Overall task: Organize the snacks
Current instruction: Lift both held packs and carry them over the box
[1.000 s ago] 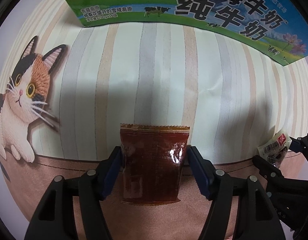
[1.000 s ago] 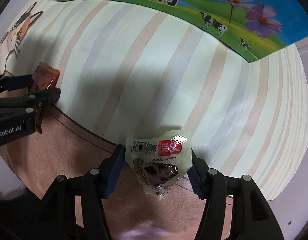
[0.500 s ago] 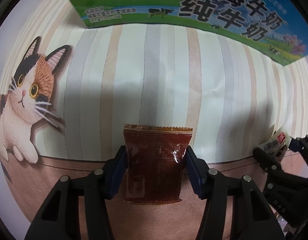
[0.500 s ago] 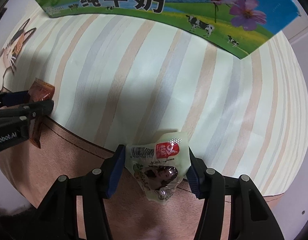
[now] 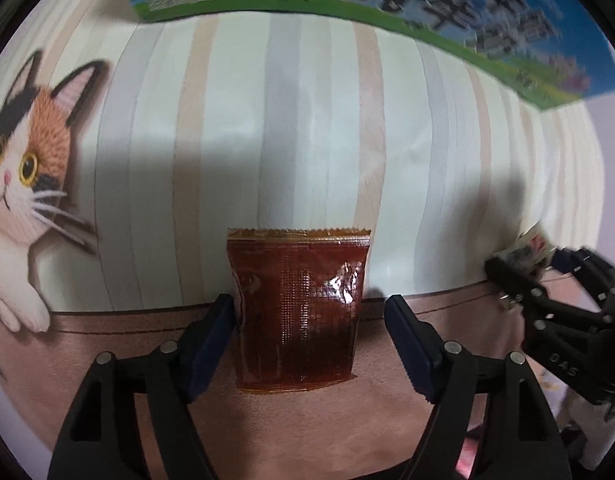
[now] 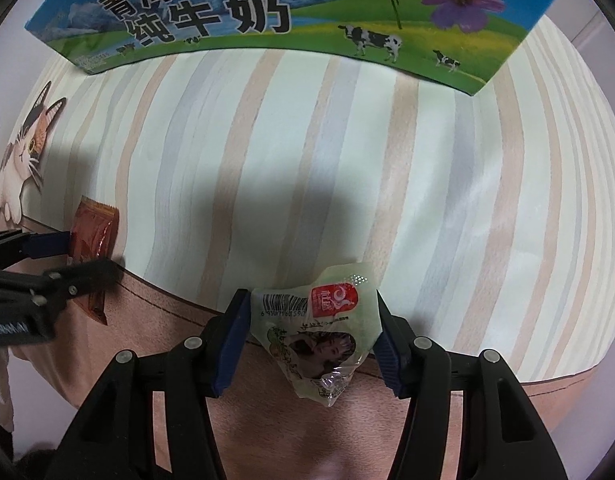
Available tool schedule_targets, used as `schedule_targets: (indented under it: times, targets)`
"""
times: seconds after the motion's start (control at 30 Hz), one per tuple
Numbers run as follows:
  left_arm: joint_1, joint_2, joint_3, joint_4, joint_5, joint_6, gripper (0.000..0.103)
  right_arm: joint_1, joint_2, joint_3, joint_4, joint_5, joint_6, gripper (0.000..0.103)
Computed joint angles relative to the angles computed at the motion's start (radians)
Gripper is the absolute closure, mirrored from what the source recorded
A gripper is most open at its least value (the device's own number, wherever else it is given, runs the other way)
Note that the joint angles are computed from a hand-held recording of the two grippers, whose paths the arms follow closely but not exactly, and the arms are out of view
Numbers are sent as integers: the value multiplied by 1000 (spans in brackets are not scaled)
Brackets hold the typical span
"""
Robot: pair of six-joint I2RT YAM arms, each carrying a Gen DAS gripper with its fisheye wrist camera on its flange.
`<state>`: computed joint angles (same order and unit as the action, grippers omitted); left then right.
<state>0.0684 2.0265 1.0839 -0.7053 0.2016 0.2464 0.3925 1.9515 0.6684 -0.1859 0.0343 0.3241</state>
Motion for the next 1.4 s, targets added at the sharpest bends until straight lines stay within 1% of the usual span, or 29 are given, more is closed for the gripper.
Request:
schedule_targets:
  times: [0.1,0.13,0.4,0.5,0.57,0.6,0.7,0.87,0.9,0.93,0.97,1.07,1.13,1.2,1.27,1.37,1.4]
  targets:
    - [-49,-43,-55,73,-78,-37,41,0,-22,-9,-11,14,-2,43]
    - [-57,-54,-67,86,-89,-39,49,-6,-30,-17,-7,19,-2,43]
    - [-97,-92,-86,95,-91,-75,50,31,-83,-80,39,95,47,45]
    - [-88,-100,-80,84,-80,-61,50,18,-140,-131,73,62,67,46]
    - [-52,-148,-108,52,-59,-25,50,6,-196,-178,96,35,77,47]
    - [-57,-156,-106,42,-53,-32,50,1,-223,-193,97,24,78,47]
    - [-63,-173,-97,21,-42,-33,50,-3,-303,-221,70,1,90,47]
    - [-69,-239,-68,-41,-10,-28,50,-30,-478,-228,-50,-57,119,47]
    - [-67,-252,-56,-55,-4,-26,50,-47,-517,-203,-104,-73,114,47]
    - [-65,-268,-40,-76,6,-24,50,-61,-562,-191,-148,-89,114,47]
    - [-61,-283,-17,-104,22,-21,50,-78,-583,-204,-144,-104,108,47]
    - [-59,-318,65,-174,61,-23,50,-135,-708,-180,-244,-143,79,47]
    - [-56,-334,134,-223,88,-24,50,-172,-799,-161,-319,-165,53,47]
    - [-55,-333,231,-289,124,-17,50,-211,-853,-103,-393,-184,19,47]
    - [-44,-321,321,-345,153,-1,50,-237,-871,-39,-440,-201,-6,47]
    - [-25,-259,510,-446,196,25,50,-285,-870,75,-505,-244,-44,47]
    - [-19,-230,577,-474,206,33,50,-277,-856,104,-501,-243,-38,47]
